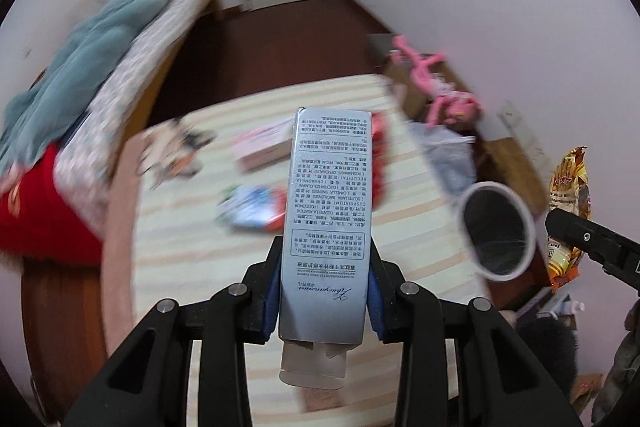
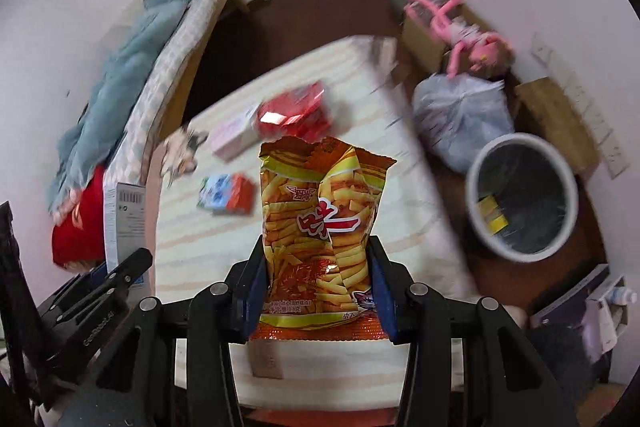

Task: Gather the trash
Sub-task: 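Carry both items to the wastebasket and open both tools to drop them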

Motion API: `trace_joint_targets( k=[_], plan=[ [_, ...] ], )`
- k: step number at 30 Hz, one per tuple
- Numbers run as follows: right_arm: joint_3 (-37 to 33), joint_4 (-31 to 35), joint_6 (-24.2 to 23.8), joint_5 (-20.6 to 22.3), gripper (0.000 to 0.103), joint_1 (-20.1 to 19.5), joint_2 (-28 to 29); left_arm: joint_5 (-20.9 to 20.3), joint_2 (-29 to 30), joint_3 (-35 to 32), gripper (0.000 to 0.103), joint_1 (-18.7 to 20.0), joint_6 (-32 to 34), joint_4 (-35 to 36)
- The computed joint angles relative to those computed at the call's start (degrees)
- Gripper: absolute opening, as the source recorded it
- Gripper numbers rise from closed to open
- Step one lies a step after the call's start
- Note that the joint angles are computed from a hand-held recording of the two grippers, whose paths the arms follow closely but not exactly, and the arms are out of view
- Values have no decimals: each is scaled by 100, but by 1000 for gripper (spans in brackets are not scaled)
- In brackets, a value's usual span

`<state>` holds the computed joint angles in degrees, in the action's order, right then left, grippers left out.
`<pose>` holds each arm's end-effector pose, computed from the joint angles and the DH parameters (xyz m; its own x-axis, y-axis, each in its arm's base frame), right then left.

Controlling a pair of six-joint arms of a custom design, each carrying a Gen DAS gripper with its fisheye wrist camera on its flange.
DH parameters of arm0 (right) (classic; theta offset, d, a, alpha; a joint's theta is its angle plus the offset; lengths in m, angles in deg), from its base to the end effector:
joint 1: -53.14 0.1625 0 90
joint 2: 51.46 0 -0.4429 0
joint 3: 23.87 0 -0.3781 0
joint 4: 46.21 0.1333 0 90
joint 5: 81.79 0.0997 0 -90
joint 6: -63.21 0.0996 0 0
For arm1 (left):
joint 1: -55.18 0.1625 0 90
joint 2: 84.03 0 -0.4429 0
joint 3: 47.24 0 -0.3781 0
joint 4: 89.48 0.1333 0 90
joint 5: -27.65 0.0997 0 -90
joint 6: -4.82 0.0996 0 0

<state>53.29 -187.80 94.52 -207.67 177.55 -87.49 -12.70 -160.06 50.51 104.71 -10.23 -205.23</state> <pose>0.4888 -0.5811 0.1131 -0.9113 0.1054 0.3981 -0.0962 0.8855 -0.4546 -0.2057 -0.5634 0.3951 -0.6773 0.1694 -0.7159 0.4883 0.8314 -0.2653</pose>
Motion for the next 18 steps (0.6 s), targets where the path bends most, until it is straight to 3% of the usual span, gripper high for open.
trace_joint_targets(
  k=[9,15,18],
  plan=[
    [1088,16,89,-871,48,-472,-1343,-831,1594,-715,32,-306,660,-574],
    [1631,212,90,-937,48,-1239,-1909,-1241,2756,-1486,32,-216,917,-109],
    [1828,251,45,-719,48,-1714,-2032,-1528,3333,-2048,32,-34,866,492]
  ],
)
